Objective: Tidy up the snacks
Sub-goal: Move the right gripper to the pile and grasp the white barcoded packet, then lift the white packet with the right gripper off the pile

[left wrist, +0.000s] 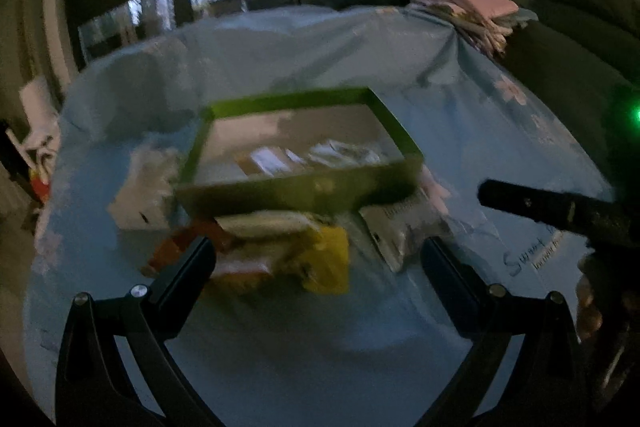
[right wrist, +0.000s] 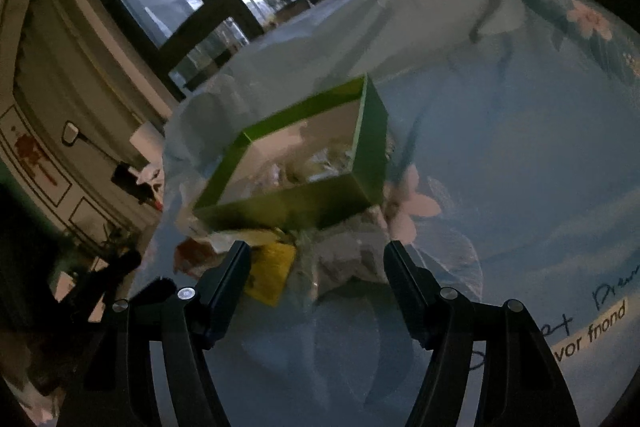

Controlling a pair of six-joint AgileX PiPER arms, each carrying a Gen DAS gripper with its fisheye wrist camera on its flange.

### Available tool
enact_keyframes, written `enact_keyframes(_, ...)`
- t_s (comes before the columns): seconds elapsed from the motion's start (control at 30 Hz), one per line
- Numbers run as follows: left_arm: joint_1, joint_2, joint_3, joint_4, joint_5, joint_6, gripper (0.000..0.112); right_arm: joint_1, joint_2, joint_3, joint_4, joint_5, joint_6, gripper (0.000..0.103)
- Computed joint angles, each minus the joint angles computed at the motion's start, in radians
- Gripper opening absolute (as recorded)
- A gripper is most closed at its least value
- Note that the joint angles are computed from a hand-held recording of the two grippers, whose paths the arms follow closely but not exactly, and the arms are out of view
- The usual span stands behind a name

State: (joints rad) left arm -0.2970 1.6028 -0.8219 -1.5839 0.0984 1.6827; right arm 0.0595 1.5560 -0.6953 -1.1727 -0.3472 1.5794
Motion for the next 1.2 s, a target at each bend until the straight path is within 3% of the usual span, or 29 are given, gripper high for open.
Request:
enact_keyframes(0.1,0.019,0.016,0.023,-0.042,0.099,0.073,0.103,-0.022,0.032,0.004,-0.031,-0.014,0.013,0.070)
enact_keyframes(0.17,0.026,0.037,0.016,0.036,0.172,0.019,0.102,-0.044,0.058,0.010,-0.022,-0.054,-0.012,0.070)
enact_keyframes(0.33,-0.030,0.101,-0.032,0.071,0.181,0.030,0.101,-0.094,0.125,-0.017,-0.087,-0.139,0.038,0.070)
enact_keyframes(0.47,-0.032,0.200,-0.146,0.289,0.239,-0.216,0.095,-0.132,0.188,-0.078,-0.188,-0.176,0.127,0.070)
enact_keyframes(0.63,-0.068,0.297,-0.274,0.541,0.228,-0.476,0.092,-0.157,0.252,-0.152,-0.271,-0.234,0.193,0.070)
enact_keyframes(0.8,-0.081,0.370,-0.361,0.693,0.251,-0.631,0.077,-0.164,0.305,-0.197,-0.310,-0.266,0.226,0.070)
enact_keyframes(0.87,-0.081,0.395,-0.388,0.723,0.262,-0.665,0.077,-0.165,0.320,-0.207,-0.319,-0.275,0.239,0.070)
enact_keyframes(0.97,-0.079,0.425,-0.424,0.772,0.284,-0.723,0.064,-0.157,0.342,-0.230,-0.330,-0.274,0.250,0.070)
enact_keyframes(1.03,-0.075,0.441,-0.444,0.797,0.300,-0.753,0.061,-0.151,0.349,-0.242,-0.328,-0.272,0.251,0.070)
enact_keyframes(1.2,-0.046,0.467,-0.485,0.765,0.359,-0.755,0.059,-0.138,0.371,-0.258,-0.311,-0.259,0.249,0.048)
